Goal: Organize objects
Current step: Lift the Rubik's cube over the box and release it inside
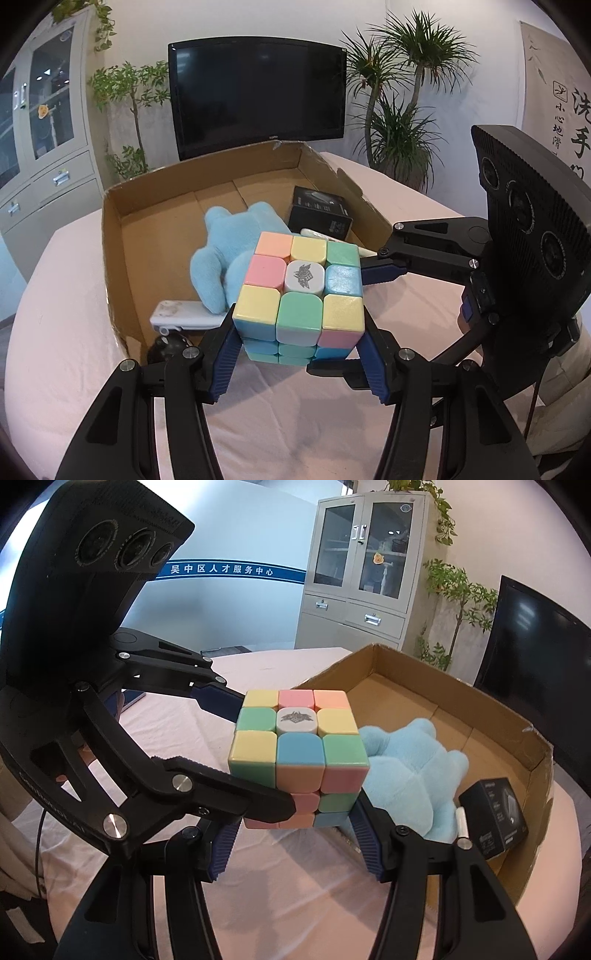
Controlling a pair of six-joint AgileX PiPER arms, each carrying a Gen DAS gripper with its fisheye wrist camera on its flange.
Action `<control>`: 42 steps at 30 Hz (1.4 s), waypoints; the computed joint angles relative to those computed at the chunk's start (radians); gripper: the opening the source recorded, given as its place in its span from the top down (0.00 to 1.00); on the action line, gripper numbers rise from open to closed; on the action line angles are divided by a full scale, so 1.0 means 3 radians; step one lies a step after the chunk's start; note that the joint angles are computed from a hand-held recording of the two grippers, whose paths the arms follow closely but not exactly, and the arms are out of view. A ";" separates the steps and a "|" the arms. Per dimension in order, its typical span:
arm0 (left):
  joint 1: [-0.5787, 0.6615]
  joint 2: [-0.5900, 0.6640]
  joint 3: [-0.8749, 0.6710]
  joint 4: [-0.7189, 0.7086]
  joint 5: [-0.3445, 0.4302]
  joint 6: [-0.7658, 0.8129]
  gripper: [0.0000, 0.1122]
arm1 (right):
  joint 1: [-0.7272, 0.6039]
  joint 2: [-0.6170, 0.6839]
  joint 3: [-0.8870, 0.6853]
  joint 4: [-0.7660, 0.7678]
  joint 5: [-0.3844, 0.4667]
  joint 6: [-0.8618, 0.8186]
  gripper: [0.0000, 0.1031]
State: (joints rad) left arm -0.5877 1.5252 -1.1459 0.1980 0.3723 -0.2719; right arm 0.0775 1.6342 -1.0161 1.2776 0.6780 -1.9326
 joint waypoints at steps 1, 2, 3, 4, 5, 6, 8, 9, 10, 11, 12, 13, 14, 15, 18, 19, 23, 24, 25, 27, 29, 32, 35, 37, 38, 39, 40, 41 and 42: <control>0.0047 0.0004 -0.0023 -0.0116 -0.0002 0.0133 0.49 | 0.0018 0.0014 -0.0030 0.0002 -0.0008 0.0018 0.47; 0.0093 0.0012 -0.0050 -0.0201 0.0003 0.0237 0.49 | 0.0037 0.0040 -0.0074 -0.0004 -0.0012 0.0046 0.47; 0.0112 0.0019 -0.0073 -0.0205 0.0014 0.0255 0.49 | 0.0068 0.0080 -0.0138 -0.0020 -0.0031 0.0078 0.47; 0.0144 0.0037 -0.0107 -0.0218 0.0027 0.0299 0.49 | 0.0091 0.0100 -0.0175 -0.0038 -0.0050 0.0104 0.47; 0.0171 0.0046 -0.0124 -0.0233 0.0030 0.0332 0.49 | 0.0127 0.0138 -0.0238 -0.0068 -0.0081 0.0148 0.47; 0.0204 0.0064 -0.0147 -0.0279 0.0032 0.0397 0.49 | 0.0163 0.0181 -0.0309 -0.0100 -0.0110 0.0199 0.47; 0.0300 0.0113 -0.0227 -0.0446 0.0046 0.0604 0.49 | 0.0220 0.0263 -0.0448 -0.0168 -0.0144 0.0303 0.47; 0.0356 0.0137 -0.0271 -0.0547 0.0054 0.0725 0.49 | 0.0256 0.0310 -0.0529 -0.0209 -0.0161 0.0365 0.47; 0.0431 0.0172 -0.0328 -0.0708 0.0067 0.0910 0.49 | 0.0284 0.0349 -0.0602 -0.0252 -0.0176 0.0427 0.47; 0.0504 0.0216 -0.0394 -0.0891 0.0094 0.1107 0.49 | 0.0313 0.0390 -0.0675 -0.0286 -0.0198 0.0480 0.47; 0.0563 0.0255 -0.0439 -0.1040 0.0108 0.1256 0.49 | 0.0357 0.0449 -0.0782 -0.0350 -0.0233 0.0574 0.47; 0.0634 0.0291 -0.0486 -0.1216 0.0118 0.1435 0.49 | 0.0390 0.0482 -0.0839 -0.0388 -0.0273 0.0626 0.47; 0.0710 0.0340 -0.0552 -0.1383 0.0139 0.1619 0.49 | 0.0433 0.0530 -0.0921 -0.0442 -0.0319 0.0700 0.47; 0.0753 0.0367 -0.0595 -0.1444 0.0158 0.1691 0.49 | 0.0459 0.0567 -0.0980 -0.0478 -0.0336 0.0754 0.47; 0.0852 0.0495 -0.0767 -0.1431 0.0218 0.1759 0.49 | 0.0543 0.0755 -0.1253 -0.0642 -0.0368 0.0987 0.47; 0.0900 0.0552 -0.0838 -0.1476 0.0248 0.1839 0.49 | 0.0560 0.0806 -0.1332 -0.0701 -0.0371 0.1056 0.47; 0.1100 0.0795 -0.1106 -0.1844 0.0357 0.2253 0.49 | 0.0627 0.1074 -0.1751 -0.1013 -0.0341 0.1422 0.47; 0.1148 0.0863 -0.1177 -0.1929 0.0391 0.2337 0.49 | 0.0643 0.1158 -0.1876 -0.1104 -0.0326 0.1525 0.47; 0.1198 0.0944 -0.1271 -0.1985 0.0441 0.2389 0.49 | 0.0659 0.1273 -0.2048 -0.1221 -0.0278 0.1674 0.47; 0.1286 0.1134 -0.1498 -0.1987 0.0562 0.2397 0.49 | 0.0694 0.1488 -0.2375 -0.1439 -0.0183 0.1943 0.47; 0.1364 0.1331 -0.1730 -0.1954 0.0677 0.2371 0.49 | 0.0752 0.1747 -0.2785 -0.1738 -0.0072 0.2252 0.47; 0.1448 0.1574 -0.1969 -0.2017 0.0781 0.2395 0.49 | 0.0799 0.2056 -0.3311 -0.2083 0.0135 0.2557 0.47; 0.1517 0.1801 -0.2198 -0.2011 0.0892 0.2352 0.49 | 0.0851 0.2374 -0.3847 -0.2405 0.0356 0.2864 0.47; 0.1557 0.1928 -0.2280 -0.2056 0.0941 0.2354 0.49 | 0.0891 0.2586 -0.4195 -0.2613 0.0540 0.3089 0.47; 0.1561 0.1997 -0.2334 -0.2066 0.0980 0.2340 0.49 | 0.0899 0.2631 -0.4261 -0.2689 0.0591 0.3156 0.47; 0.1552 0.2028 -0.2338 -0.2045 0.0978 0.2323 0.49 | 0.0915 0.2644 -0.4275 -0.2768 0.0611 0.3212 0.46; 0.1518 0.2015 -0.2271 -0.1924 0.0902 0.2250 0.48 | 0.0925 0.2634 -0.4246 -0.2819 0.0626 0.3244 0.46; 0.1480 0.1983 -0.2182 -0.1796 0.0801 0.2159 0.48 | 0.0931 0.2584 -0.4140 -0.2855 0.0573 0.3260 0.46; 0.1446 0.1946 -0.2117 -0.1673 0.0723 0.2037 0.47 | 0.0941 0.2482 -0.3958 -0.2917 0.0453 0.3301 0.45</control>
State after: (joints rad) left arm -0.1540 2.1091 -1.7811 -0.3039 0.5893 0.3393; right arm 0.3598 2.3788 -2.2035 0.4027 0.8137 -0.9423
